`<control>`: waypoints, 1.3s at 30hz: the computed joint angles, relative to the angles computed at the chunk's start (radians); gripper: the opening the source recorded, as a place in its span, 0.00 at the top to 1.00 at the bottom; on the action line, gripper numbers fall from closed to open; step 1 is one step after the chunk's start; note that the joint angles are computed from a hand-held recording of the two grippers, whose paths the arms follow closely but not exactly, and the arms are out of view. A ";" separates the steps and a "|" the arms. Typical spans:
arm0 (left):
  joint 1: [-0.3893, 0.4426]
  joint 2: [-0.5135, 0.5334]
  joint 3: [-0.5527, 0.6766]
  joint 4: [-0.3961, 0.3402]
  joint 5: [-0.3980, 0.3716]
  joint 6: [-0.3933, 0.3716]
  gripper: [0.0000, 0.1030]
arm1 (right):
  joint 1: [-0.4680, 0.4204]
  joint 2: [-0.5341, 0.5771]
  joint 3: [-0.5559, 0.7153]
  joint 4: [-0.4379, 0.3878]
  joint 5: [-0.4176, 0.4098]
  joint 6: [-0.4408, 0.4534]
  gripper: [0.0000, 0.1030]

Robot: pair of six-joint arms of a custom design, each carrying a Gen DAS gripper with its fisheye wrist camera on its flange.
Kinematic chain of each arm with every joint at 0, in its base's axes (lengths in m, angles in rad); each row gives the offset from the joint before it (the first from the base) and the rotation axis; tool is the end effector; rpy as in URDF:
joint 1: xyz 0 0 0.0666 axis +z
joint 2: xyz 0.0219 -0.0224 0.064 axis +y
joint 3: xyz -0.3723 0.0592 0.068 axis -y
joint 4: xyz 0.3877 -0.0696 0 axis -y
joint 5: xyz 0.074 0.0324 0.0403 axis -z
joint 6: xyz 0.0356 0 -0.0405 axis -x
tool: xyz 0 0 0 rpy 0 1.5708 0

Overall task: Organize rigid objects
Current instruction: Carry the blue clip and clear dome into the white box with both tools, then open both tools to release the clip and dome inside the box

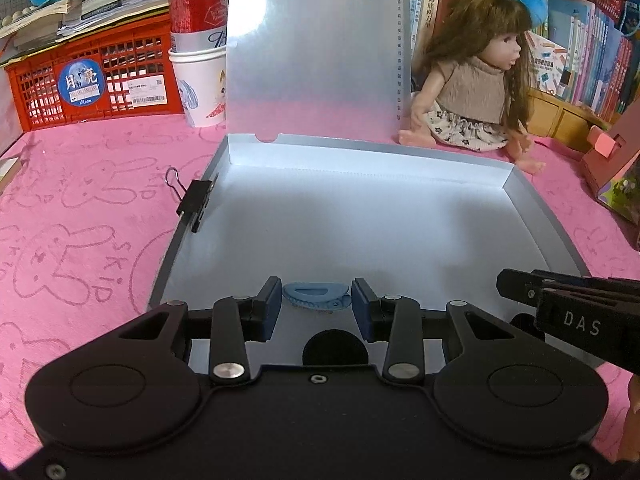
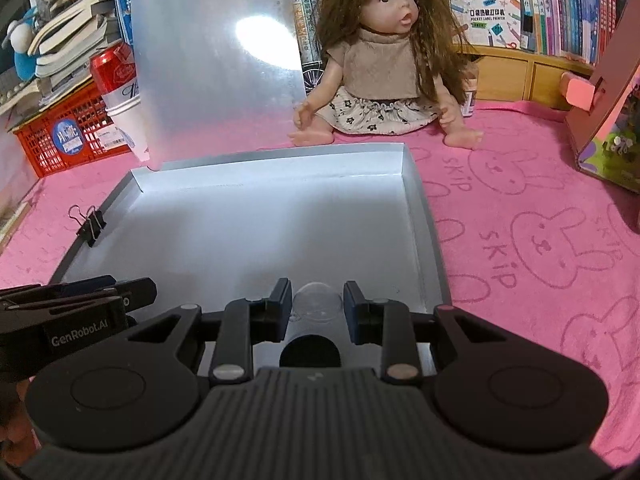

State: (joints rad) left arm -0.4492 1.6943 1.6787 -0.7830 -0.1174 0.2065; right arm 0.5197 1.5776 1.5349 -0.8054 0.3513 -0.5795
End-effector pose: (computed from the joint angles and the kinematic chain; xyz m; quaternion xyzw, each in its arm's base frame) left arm 0.5413 -0.2567 0.4072 0.0900 0.9207 -0.0696 0.3734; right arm 0.4843 0.2625 0.4052 0.0893 0.9188 0.0424 0.3822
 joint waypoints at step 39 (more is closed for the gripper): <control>-0.012 -0.077 -0.073 0.049 -0.035 -0.062 0.57 | 0.028 -0.064 -0.062 0.071 0.044 0.080 0.46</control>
